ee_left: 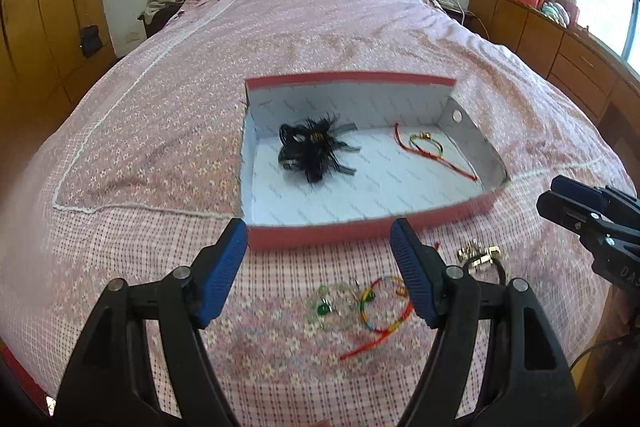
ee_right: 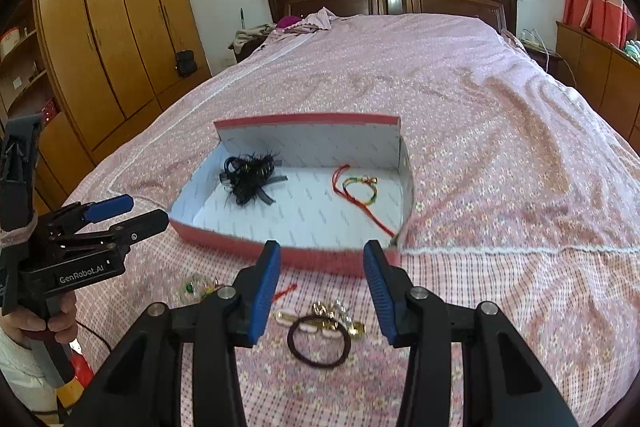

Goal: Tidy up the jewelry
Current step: 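Move both tools back over the remaining jewelry beside the box, then grasp the rainbow bangle with the left tool while the right tool grasps the black hair tie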

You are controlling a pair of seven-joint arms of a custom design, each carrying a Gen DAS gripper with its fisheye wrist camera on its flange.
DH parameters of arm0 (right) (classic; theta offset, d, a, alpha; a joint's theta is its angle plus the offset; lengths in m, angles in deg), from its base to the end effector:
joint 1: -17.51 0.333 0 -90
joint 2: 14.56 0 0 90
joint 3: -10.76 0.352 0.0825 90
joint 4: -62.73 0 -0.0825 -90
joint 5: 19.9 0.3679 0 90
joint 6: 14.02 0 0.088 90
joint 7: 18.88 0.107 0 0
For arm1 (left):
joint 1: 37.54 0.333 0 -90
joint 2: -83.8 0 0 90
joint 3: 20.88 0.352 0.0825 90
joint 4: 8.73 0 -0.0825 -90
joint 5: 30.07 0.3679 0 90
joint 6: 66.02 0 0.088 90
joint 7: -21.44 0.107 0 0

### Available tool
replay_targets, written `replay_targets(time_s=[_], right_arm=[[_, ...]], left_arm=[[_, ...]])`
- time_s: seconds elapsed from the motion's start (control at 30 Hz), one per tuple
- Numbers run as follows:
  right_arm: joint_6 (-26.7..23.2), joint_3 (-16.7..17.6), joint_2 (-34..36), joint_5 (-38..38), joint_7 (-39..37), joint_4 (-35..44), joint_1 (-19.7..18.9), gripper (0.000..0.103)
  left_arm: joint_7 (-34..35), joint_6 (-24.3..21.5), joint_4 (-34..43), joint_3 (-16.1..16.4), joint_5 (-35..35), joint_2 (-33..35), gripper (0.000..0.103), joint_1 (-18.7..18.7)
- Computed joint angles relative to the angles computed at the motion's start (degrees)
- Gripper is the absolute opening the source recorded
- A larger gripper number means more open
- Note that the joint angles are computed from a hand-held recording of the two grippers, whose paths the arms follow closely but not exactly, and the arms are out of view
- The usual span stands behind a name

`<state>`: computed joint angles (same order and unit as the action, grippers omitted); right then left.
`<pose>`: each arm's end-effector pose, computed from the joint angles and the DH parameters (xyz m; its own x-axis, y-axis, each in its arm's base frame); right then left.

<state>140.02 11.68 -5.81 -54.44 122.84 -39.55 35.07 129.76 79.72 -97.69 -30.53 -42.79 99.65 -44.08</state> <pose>0.6046 0.2206 0.5899 -0.0942 -0.9911 -0.0937 -0.6531 0.1326 -0.7456 0.6659 -0.1726 0.6135 -0.4434 -0.8951 0.0467 -0.6718 0.2974 -0.6784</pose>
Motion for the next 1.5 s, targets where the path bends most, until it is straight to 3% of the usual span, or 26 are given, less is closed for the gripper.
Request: replay_targets(time_s=[0.6,0.7,0.87,0.97,1.17,1.5], right_arm=[[-0.15,1.06,-1.51,1.93,0.56,-6.49,-0.28,0.047],[-0.15,1.03,-1.28,2.44,0.52,-7.05,-0.23,0.047],[0.25,1.01,-1.00,3.56,0.16,-7.85,-0.34,0.047],[0.48,0.96,-0.87,3.97,0.11,-8.14,-0.33,0.047],[0.77,1.04,-0.32,5.59,-0.92,-8.61,-0.44,0.047],[0.72,0.95,0.93,7.85,-2.10,-8.42,-0.48,0.047]], left_arm=[[3.39,-3.07,-7.20,-0.76,-2.16,-2.83,0.065,-0.26],[5.26,-3.89,-8.06,-1.24,-4.20,-3.27,0.058,0.16],[7.64,-8.12,-7.34,-1.49,-6.77,-2.75,0.035,0.49],[6.91,-10.35,-6.48,-1.26,-7.26,-2.04,0.029,0.47],[4.99,-12.87,-4.97,-1.14,-9.17,-0.45,0.028,0.97],[5.12,-12.47,-2.54,-1.64,-10.29,1.54,0.025,1.00]])
